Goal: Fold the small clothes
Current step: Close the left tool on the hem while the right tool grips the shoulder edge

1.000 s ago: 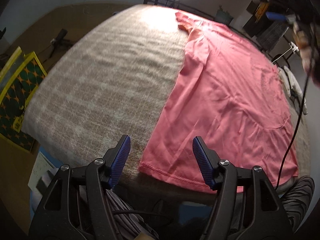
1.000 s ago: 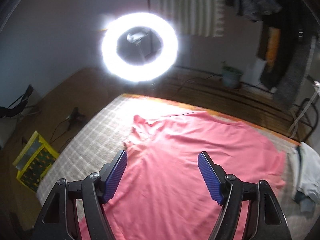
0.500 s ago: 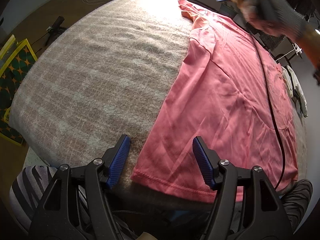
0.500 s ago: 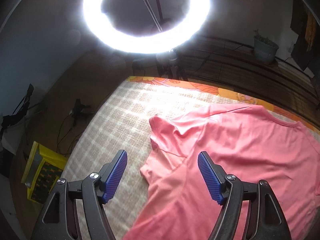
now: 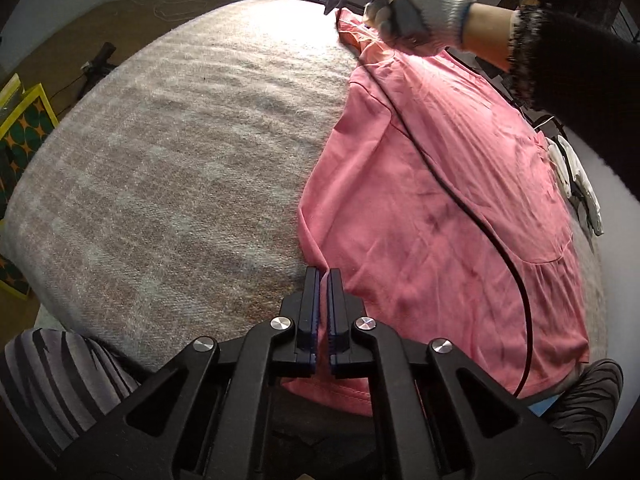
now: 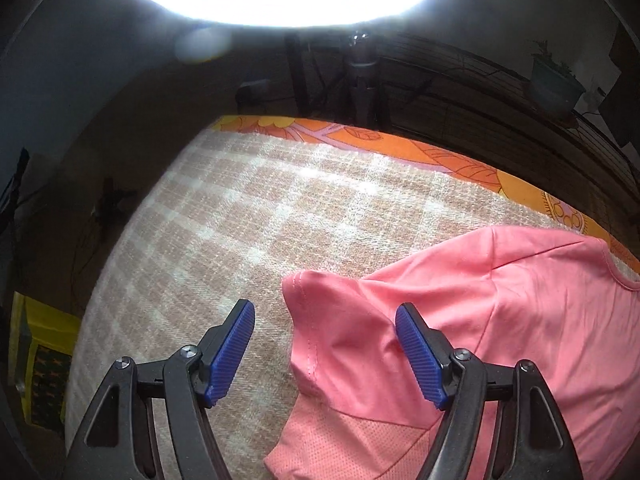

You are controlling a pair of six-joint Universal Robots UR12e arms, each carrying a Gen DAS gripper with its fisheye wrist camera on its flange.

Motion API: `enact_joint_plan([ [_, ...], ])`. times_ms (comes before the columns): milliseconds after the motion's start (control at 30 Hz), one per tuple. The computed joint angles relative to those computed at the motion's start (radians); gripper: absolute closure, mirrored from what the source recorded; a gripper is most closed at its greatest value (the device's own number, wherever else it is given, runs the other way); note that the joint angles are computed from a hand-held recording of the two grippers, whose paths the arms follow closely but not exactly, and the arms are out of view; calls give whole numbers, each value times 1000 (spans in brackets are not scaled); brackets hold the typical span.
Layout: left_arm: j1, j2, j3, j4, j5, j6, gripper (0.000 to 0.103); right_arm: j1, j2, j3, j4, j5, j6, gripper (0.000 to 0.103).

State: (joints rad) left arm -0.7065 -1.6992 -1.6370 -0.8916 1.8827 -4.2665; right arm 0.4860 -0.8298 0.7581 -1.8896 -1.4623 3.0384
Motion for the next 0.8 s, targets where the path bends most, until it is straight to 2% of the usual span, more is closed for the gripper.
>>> enact_joint_plan([
  [33,-3,0,3,-7,7,-1,102,4,2,2,1,-27,-15,32],
  [133,-15,4,10,-13,56,-12,102,16,-6,28,-42,-95,-60,42],
  [167,-21,6,13,-26,76,-23,99,17,-8,30,-43,-104,-64,49],
  [200,-22,6,17,-44,89,-34,82,16,-10,32,-43,-107,-65,57],
  [267,-23,7,21,-64,97,-43,56,12,-13,33,-45,-112,-54,69],
  [367,-18,2,39,-145,83,-71,56,6,-13,33,-51,-104,-43,82],
  [433,-13,0,37,-153,69,-86,56,6,-15,36,-55,-107,-45,86],
  [467,-13,-3,43,-164,69,-87,56,6,-16,38,-58,-109,-48,89],
  [533,-22,-6,47,-175,85,-65,78,8,-16,41,-69,-116,-54,94],
  [567,-24,-8,44,-156,83,-42,100,8,-17,45,-75,-113,-55,96],
  [700,-25,0,18,-60,54,-5,103,2,-18,40,-66,-93,-49,102],
  [800,-27,0,21,-36,54,11,103,-20,-15,22,-60,-30,-19,103],
])
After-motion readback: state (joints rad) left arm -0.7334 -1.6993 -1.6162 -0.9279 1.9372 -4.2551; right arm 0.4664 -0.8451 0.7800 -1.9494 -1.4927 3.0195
